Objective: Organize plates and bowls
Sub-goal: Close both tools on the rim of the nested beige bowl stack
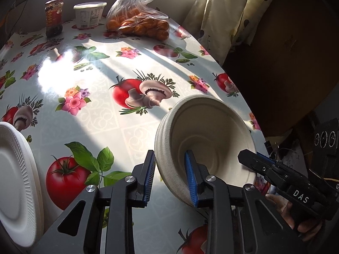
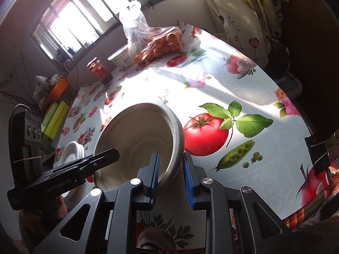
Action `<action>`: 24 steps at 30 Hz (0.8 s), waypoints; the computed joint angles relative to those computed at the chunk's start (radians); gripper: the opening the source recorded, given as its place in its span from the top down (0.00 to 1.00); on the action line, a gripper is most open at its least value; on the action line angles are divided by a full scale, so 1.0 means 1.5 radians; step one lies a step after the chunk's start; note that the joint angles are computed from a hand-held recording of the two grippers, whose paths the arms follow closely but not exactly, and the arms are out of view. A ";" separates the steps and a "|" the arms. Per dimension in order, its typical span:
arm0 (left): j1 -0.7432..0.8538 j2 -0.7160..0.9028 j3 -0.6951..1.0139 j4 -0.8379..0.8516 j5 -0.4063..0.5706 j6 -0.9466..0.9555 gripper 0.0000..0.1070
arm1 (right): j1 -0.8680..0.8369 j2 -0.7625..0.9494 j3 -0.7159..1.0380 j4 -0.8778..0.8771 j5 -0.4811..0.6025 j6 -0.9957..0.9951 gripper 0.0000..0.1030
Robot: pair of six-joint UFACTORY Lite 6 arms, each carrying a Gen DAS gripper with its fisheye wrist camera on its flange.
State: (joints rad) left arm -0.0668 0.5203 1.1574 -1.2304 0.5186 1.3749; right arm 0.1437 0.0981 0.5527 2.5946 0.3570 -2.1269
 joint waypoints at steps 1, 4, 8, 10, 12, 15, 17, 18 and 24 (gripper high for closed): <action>-0.001 -0.001 -0.001 0.000 -0.002 0.000 0.73 | 0.001 0.000 0.000 0.004 -0.002 -0.004 0.79; -0.002 -0.001 -0.001 0.001 -0.002 -0.001 0.73 | 0.002 0.003 0.001 0.003 0.002 0.001 0.79; -0.002 0.000 0.000 0.002 -0.003 -0.003 0.73 | 0.003 0.003 0.001 0.006 0.002 -0.002 0.79; -0.002 -0.001 0.000 0.003 -0.002 -0.006 0.73 | 0.001 0.003 0.001 0.000 0.002 0.003 0.79; -0.001 -0.002 0.001 0.005 -0.001 -0.008 0.73 | 0.000 0.004 0.002 -0.005 0.001 0.007 0.79; -0.001 -0.002 0.002 0.011 -0.001 -0.012 0.73 | -0.004 0.008 0.005 -0.019 0.004 0.021 0.79; -0.001 -0.004 0.001 0.012 -0.001 -0.015 0.73 | -0.006 0.013 0.008 -0.033 0.005 0.038 0.79; 0.001 -0.004 0.003 0.015 -0.001 -0.017 0.73 | -0.007 0.014 0.011 -0.042 0.003 0.045 0.79; 0.008 -0.008 0.008 0.030 0.004 -0.035 0.73 | -0.008 0.022 0.025 -0.072 -0.002 0.078 0.79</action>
State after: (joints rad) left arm -0.0544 0.5081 1.1694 -1.1859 0.5239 1.3223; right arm 0.1322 0.1310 0.5899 2.4862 0.3542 -2.0095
